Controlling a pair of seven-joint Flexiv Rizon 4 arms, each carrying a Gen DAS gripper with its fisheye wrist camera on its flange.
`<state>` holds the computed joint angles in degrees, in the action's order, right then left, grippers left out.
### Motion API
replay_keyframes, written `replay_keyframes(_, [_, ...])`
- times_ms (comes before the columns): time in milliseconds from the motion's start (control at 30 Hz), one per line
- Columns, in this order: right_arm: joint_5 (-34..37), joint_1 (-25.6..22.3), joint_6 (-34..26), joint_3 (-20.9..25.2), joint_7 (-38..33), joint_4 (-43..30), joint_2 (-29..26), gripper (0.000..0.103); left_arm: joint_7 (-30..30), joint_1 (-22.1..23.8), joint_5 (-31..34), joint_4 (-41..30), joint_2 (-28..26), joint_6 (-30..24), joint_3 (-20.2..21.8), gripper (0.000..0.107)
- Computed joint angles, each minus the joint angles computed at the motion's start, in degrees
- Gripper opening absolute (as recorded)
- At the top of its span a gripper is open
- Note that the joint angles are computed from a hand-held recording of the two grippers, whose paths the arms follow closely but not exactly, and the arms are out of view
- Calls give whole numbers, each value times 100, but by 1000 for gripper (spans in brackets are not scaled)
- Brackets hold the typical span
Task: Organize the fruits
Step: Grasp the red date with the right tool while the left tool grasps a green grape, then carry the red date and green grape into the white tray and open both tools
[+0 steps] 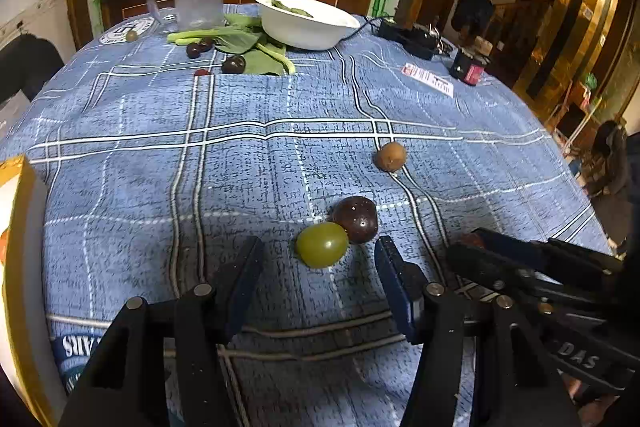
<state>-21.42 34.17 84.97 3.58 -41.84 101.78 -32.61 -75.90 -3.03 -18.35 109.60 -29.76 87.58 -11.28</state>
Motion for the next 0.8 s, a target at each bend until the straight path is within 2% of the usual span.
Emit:
replay_keyframes(67, [4,12,-3,-16,21,9,6,32,85,-68,72,-54,-43,-32,62,46])
replay_keyframes(133, [2,25,-21,-28,39,6,4,32,-85,-454,375,-184,-86,-63,539,36])
replay_keyframes(200, [-1,27,-44,-30,51,-5,-4,32,-80,-496,425,-189,-80,-67,579,23])
replay_keyframes(400, [-23,45,-52,-54,105,-6,-16,32,-149,-500,516,-209,-103,-35,597,23])
replay_keyframes(467, [-39,57,-65,-60,111,-7,-20,32,-138,-401,471,-186,-107,-9,471,25])
replay_keyframes(533, [-51,53,-77,-43,95,-17,-28,32,-8,-148,362,-119,-106,49,149,29])
replay_keyframes(600, [-81,66,-104,-48,73,-31,-37,32,-35,-240,379,-140,-106,34,253,28])
replay_keyframes(667, [-132,115,-130,-104,88,-29,-40,32,-114,-375,422,-163,-102,28,420,23])
replay_keyframes(800, [-328,367,-64,-461,327,64,-3,32,-130,-361,462,19,4,279,361,23])
